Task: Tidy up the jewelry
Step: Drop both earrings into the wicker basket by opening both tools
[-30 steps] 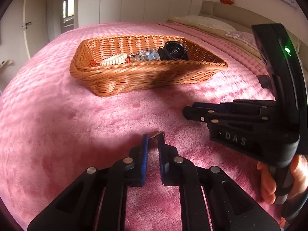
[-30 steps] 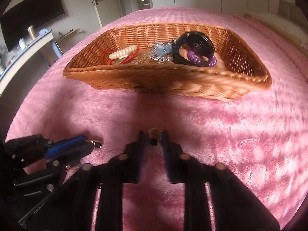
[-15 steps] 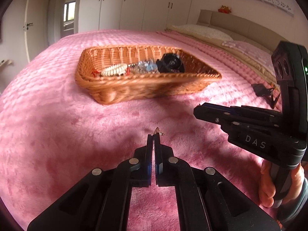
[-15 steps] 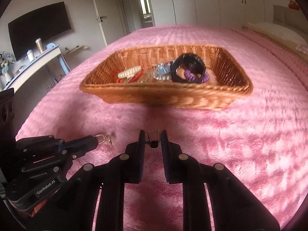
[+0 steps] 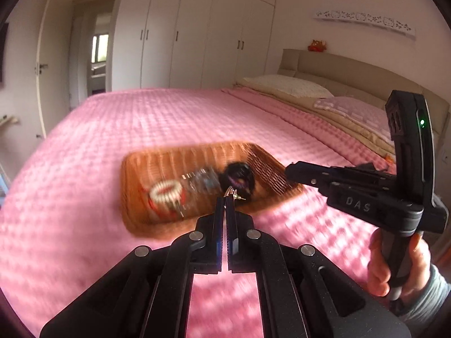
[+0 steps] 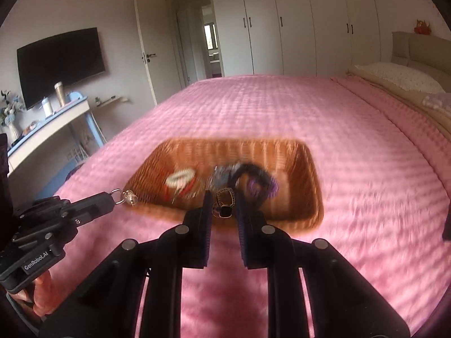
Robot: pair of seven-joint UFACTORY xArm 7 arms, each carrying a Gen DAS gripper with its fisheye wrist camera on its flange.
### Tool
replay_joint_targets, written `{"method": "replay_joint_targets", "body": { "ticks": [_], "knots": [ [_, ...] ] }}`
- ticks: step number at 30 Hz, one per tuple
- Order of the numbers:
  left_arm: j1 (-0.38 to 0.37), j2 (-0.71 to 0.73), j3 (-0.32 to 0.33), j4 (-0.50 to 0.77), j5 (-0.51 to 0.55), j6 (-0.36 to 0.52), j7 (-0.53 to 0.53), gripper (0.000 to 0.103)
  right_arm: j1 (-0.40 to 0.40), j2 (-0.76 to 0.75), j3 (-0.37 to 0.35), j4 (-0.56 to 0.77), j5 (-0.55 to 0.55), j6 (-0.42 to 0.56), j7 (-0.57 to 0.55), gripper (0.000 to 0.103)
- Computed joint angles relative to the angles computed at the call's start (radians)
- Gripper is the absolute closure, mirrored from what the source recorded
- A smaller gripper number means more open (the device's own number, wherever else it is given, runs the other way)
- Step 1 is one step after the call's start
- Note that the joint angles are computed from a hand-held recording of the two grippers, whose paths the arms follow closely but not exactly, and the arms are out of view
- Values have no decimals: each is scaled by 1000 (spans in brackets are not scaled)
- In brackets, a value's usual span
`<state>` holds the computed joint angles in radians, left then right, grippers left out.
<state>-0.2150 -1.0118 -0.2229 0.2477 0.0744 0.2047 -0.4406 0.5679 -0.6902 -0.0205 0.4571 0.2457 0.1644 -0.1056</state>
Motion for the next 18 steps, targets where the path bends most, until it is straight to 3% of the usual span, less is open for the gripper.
{"method": "replay_joint_targets", "body": {
  "ticks": [3,7,9,12,15,18],
  "knots": [
    [61,115,5,43,9,-58,2,103,75,115,-101,90,56,14,-53,89],
    [120,265,11,73,-2,-159,-23,103,246,252,-275,200,259,67,-180,89],
    [121,302,19,70,-8,-187,-23,103,292,288,-312,219,345,81,-241,89],
    [144,347,-2,60,-3,-204,-22,103,317,304,-302,210,417,70,-331,89],
    [164,372,-8,56,4,-215,-23,103,264,340,-226,200,417,40,-336,89],
    [167,368,-5,49,-2,-232,-27,103,253,349,-210,200,488,29,-382,89]
  ]
}}
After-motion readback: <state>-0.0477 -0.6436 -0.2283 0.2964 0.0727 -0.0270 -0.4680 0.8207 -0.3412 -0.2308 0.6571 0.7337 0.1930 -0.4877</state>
